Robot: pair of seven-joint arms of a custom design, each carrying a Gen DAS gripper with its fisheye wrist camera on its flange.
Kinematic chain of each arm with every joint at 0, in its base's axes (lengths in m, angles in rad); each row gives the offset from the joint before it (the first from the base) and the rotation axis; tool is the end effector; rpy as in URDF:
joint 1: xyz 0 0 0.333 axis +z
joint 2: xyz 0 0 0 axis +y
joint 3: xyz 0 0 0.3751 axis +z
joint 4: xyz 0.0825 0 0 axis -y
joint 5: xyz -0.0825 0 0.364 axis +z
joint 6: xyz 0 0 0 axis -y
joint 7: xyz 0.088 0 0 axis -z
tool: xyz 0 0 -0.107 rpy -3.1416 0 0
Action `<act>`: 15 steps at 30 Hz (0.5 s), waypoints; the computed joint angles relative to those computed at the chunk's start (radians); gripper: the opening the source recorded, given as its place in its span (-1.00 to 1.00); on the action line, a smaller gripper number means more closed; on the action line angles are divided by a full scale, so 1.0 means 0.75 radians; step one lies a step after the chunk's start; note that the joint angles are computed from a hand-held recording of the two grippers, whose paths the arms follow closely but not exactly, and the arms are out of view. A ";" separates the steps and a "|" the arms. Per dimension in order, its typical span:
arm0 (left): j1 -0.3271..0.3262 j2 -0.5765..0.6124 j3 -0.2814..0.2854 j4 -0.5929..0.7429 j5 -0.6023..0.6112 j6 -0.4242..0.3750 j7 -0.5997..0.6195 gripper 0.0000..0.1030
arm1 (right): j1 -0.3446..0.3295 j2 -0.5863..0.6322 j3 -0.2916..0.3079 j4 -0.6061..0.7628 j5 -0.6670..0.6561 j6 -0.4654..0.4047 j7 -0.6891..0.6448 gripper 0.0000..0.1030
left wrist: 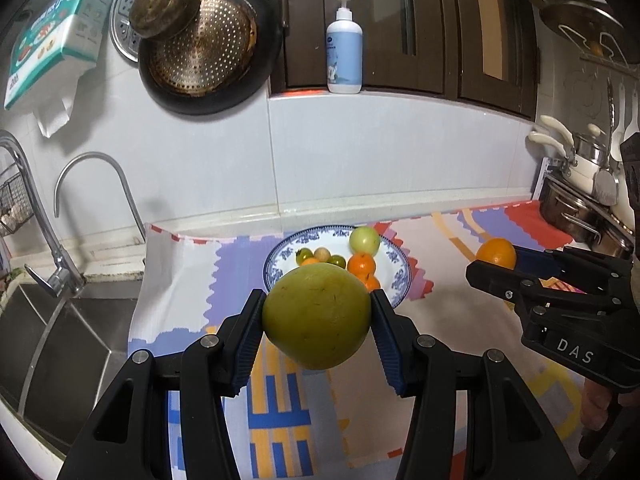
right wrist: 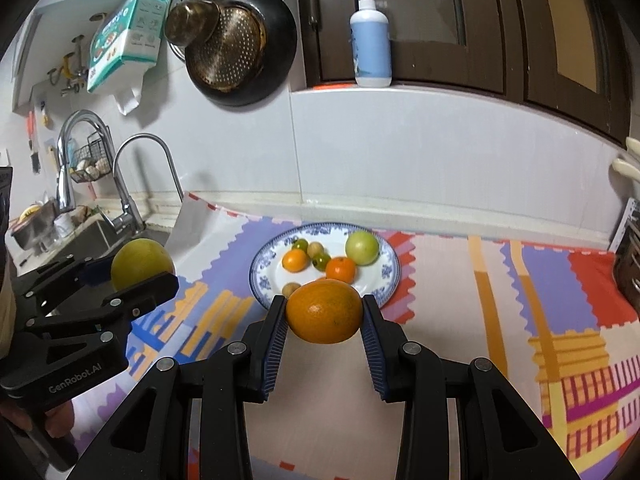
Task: Organize fruits
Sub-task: 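Lift and carry the yellow-green fruit and orange over the plate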
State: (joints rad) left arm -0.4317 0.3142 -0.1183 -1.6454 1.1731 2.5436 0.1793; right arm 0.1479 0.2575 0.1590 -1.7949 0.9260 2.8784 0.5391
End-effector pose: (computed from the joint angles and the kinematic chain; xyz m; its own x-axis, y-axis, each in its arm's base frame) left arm 0.5899 -0.3610 0.5565 0.0625 -0.9973 -0.0396 -0.5337 0.0001 -0.8457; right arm 0.6494 0.1450 0.5512 0.5158 -0.8543 -0.0640 -0.5199 -0.2527 -0.8160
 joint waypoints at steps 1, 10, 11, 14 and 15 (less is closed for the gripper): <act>0.000 0.007 0.000 0.011 -0.001 -0.001 0.003 0.00 | 0.000 0.003 0.000 0.006 -0.002 0.000 -0.001 -0.27; -0.008 0.084 0.024 0.126 -0.047 -0.005 0.069 0.00 | -0.018 0.077 0.005 0.121 -0.036 -0.026 0.010 -0.27; -0.009 0.094 0.027 0.141 -0.057 -0.005 0.079 0.00 | -0.016 0.093 0.001 0.142 -0.055 -0.032 0.025 -0.27; -0.011 0.131 0.037 0.192 -0.098 -0.005 0.123 0.00 | -0.022 0.132 0.001 0.200 -0.096 -0.055 0.058 -0.27; -0.013 0.144 0.042 0.211 -0.110 -0.006 0.141 0.00 | -0.025 0.146 0.003 0.220 -0.110 -0.066 0.067 -0.27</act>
